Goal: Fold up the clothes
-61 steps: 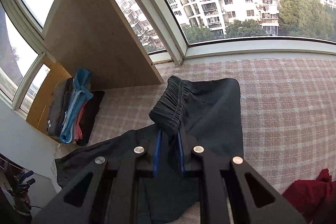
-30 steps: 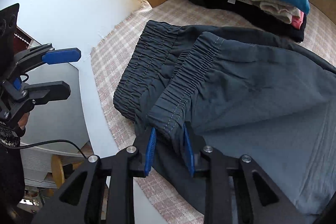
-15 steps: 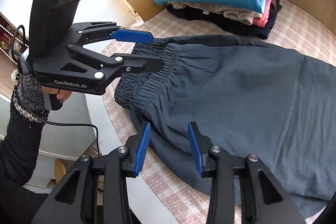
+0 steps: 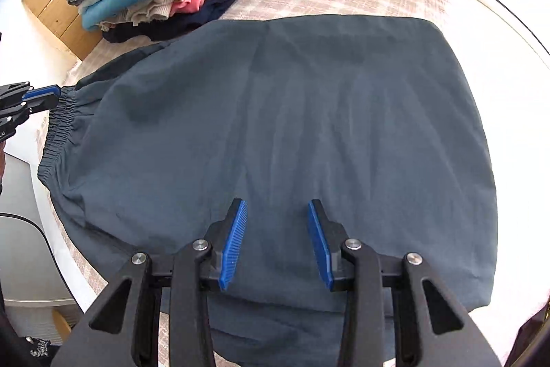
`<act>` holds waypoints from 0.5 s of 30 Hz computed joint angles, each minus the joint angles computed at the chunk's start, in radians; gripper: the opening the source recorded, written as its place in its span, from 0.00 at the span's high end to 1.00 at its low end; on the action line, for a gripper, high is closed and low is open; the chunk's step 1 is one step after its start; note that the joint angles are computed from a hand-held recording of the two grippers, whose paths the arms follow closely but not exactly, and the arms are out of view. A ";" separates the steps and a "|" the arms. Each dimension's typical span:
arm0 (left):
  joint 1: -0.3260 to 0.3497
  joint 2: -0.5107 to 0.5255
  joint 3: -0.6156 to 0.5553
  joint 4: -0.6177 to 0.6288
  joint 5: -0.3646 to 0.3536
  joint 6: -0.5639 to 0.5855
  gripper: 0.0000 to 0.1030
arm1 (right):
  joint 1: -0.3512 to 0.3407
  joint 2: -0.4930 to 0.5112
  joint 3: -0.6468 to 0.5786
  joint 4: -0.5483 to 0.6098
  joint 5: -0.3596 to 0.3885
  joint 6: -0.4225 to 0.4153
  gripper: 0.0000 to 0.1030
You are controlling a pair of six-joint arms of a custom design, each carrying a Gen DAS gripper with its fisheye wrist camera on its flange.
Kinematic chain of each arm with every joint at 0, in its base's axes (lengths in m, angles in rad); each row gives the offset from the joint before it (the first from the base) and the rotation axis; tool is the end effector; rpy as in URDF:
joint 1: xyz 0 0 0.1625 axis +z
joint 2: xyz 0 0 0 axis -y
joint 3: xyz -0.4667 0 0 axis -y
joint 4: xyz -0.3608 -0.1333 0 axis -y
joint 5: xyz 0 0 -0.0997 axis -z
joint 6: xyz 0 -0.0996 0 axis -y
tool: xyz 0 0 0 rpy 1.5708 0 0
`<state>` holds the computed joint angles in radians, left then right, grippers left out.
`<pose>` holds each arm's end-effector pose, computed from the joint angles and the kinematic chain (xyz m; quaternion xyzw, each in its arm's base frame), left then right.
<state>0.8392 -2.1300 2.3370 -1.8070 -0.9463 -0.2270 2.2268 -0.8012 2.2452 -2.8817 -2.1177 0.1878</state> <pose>0.0039 -0.2824 0.4061 0.2332 0.9225 -0.1540 0.2661 0.3439 -0.3131 0.0422 0.2403 -0.9303 0.0519 0.2720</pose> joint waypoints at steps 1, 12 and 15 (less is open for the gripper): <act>0.012 0.009 0.000 -0.021 -0.010 0.009 0.67 | 0.005 0.003 -0.002 0.002 -0.009 -0.012 0.64; 0.061 0.110 0.017 -0.061 0.015 0.038 0.86 | 0.014 0.003 0.010 -0.007 -0.016 -0.064 0.58; 0.060 0.063 -0.003 0.017 0.071 -0.044 0.84 | 0.029 0.003 -0.003 0.033 -0.034 -0.035 0.58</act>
<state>0.8993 -2.0675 2.3340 -1.7896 -0.8754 -0.2713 2.2554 -0.7986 2.2419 -2.8489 -2.1519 0.1529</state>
